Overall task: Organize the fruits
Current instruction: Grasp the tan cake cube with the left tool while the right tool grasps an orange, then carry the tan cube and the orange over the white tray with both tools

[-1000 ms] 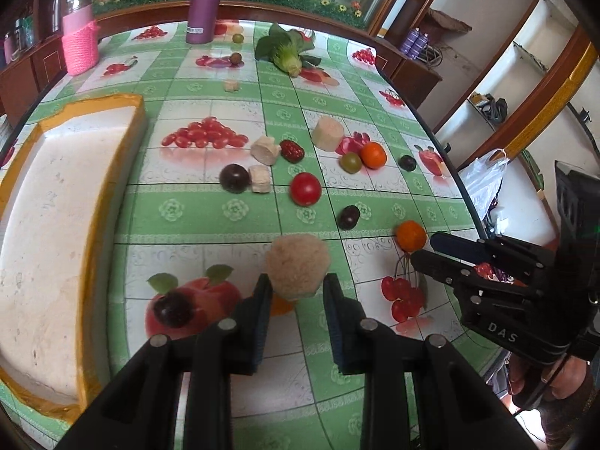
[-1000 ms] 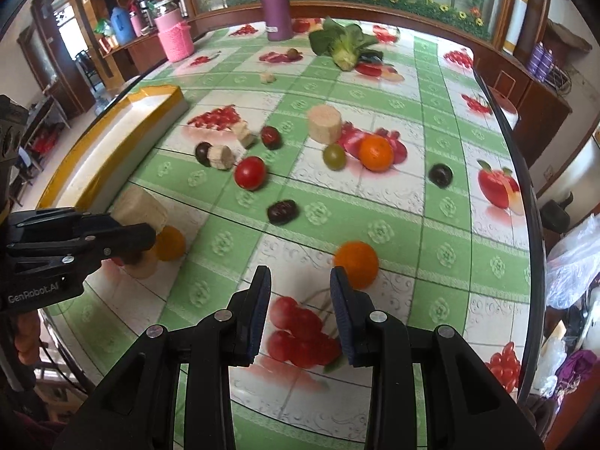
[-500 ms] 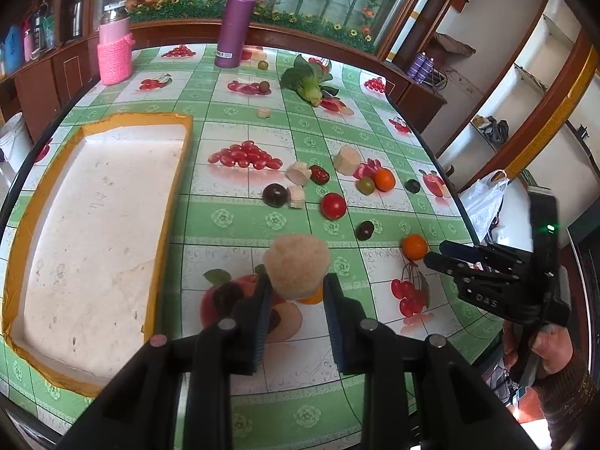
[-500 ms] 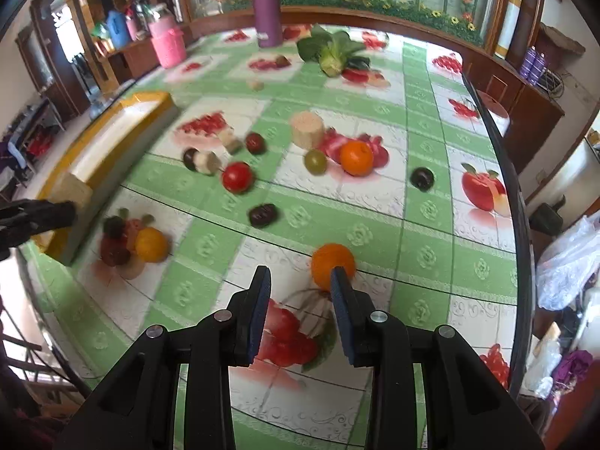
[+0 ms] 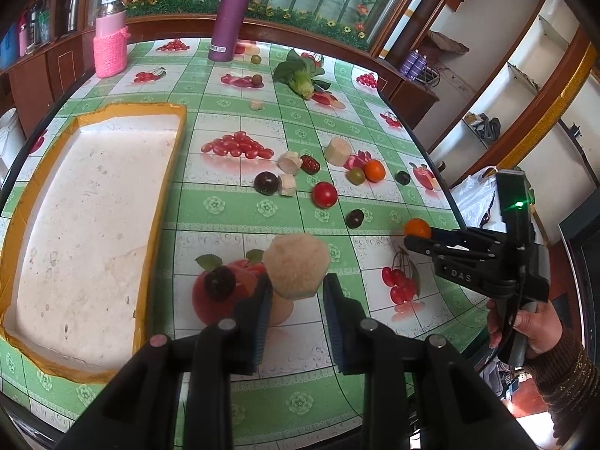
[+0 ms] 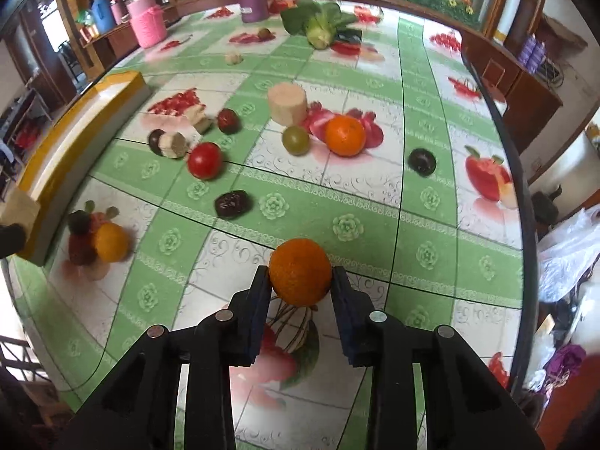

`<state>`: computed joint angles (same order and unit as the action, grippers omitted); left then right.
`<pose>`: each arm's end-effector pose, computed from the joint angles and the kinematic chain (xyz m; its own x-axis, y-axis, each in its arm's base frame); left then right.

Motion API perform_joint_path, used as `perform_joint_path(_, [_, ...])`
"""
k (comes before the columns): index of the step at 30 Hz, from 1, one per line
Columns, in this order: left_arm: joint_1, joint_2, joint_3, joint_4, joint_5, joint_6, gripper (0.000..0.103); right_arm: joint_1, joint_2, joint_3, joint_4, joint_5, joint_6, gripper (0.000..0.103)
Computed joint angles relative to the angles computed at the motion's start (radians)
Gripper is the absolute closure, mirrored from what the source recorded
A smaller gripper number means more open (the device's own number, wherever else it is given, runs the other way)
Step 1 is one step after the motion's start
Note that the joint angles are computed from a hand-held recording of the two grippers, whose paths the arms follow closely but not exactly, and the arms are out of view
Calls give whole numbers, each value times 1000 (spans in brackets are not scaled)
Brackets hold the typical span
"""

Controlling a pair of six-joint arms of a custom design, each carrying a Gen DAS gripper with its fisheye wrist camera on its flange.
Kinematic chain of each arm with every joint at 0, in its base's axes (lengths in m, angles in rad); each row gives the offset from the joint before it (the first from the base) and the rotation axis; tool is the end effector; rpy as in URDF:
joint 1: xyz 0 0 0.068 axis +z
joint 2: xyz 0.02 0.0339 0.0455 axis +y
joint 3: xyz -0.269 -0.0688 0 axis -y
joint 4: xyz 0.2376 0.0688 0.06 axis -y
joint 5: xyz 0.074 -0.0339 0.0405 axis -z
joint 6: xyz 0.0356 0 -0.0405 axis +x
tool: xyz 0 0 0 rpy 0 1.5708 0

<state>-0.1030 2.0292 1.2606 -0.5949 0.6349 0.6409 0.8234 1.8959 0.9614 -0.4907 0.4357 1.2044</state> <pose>0.3685 -0.0593 0.1322 -0.6581 0.5520 -0.5120 0.7457 0.5717 -0.3422 0.2223 0.2177 0.1078 -0.8229 0.3573 -0.4418 0.4046 0.9144 -0.0141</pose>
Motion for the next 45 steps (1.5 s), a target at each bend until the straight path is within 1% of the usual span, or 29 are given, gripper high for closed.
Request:
perform_joint_path(3, [18, 0, 18, -17, 17, -1, 73, 23, -13, 77, -55, 32, -27, 72])
perform_joint_path(6, [43, 0, 35, -22, 28, -5, 73, 29, 1, 172, -64, 45, -86, 72])
perform_joint_path(10, [95, 11, 72, -28, 47, -15, 73, 12, 85, 343, -41, 26, -210, 72])
perform_joint_path(12, [116, 23, 87, -11, 36, -28, 73, 3, 149, 448, -47, 9, -272, 72])
perform_joint_path(13, [123, 41, 106, -19, 24, -29, 73, -2, 175, 490, -47, -2, -294, 72])
perform_joint_path(15, [129, 74, 139, -50, 5, -14, 73, -11, 215, 545, -48, -19, -323, 72])
perform_joint_path(17, [133, 65, 121, -52, 5, 31, 73, -13, 232, 556, -58, -17, -321, 72])
perform_joint_path(20, [119, 22, 56, -56, 13, 132, 73, -13, 226, 500, -54, -35, -280, 72])
perform_joint_path(21, [106, 16, 42, -70, 12, 166, 69, -6, 217, 477, -60, -32, -262, 72])
perform_joint_path(22, [91, 9, 25, -80, 10, 193, 60, 3, 207, 446, -64, -27, -240, 72])
perform_joint_path(23, [70, 0, -3, -68, 3, 207, 54, 11, 194, 408, -60, -25, -215, 72])
perform_joint_path(24, [47, -9, -28, -59, -11, 221, 42, 19, 176, 369, -53, -26, -191, 72])
perform_joint_path(25, [20, -19, -55, -40, -26, 230, 40, 29, 159, 326, -46, -23, -160, 72])
perform_joint_path(28, [-69, -46, -115, 9, -63, 234, 39, 58, 107, 207, -39, -6, -65, 72])
perform_joint_path(32, [-197, -35, -140, 53, -109, 201, 39, 92, 25, 61, -23, 15, 66, 72])
perform_joint_path(35, [-293, -25, -177, 152, -178, 141, 39, 120, -27, -15, -25, 33, 141, 72])
perform_joint_path(38, [-358, 9, -190, 242, -240, 63, 40, 142, -63, -68, -18, 42, 187, 72])
perform_joint_path(39, [-371, 22, -192, 267, -255, 47, 42, 147, -72, -83, -12, 43, 197, 71])
perform_joint_path(40, [-383, 38, -192, 291, -274, 28, 58, 150, -81, -97, -3, 43, 203, 71])
perform_joint_path(41, [-393, 53, -189, 304, -293, 11, 69, 154, -87, -106, 3, 44, 207, 71])
perform_joint_path(43, [-383, 83, -165, 289, -268, -21, 69, 161, -93, -114, 6, 50, 209, 71])
perform_joint_path(45, [-366, 70, -178, 296, -251, -43, 69, 169, -95, -113, 4, 55, 204, 71])
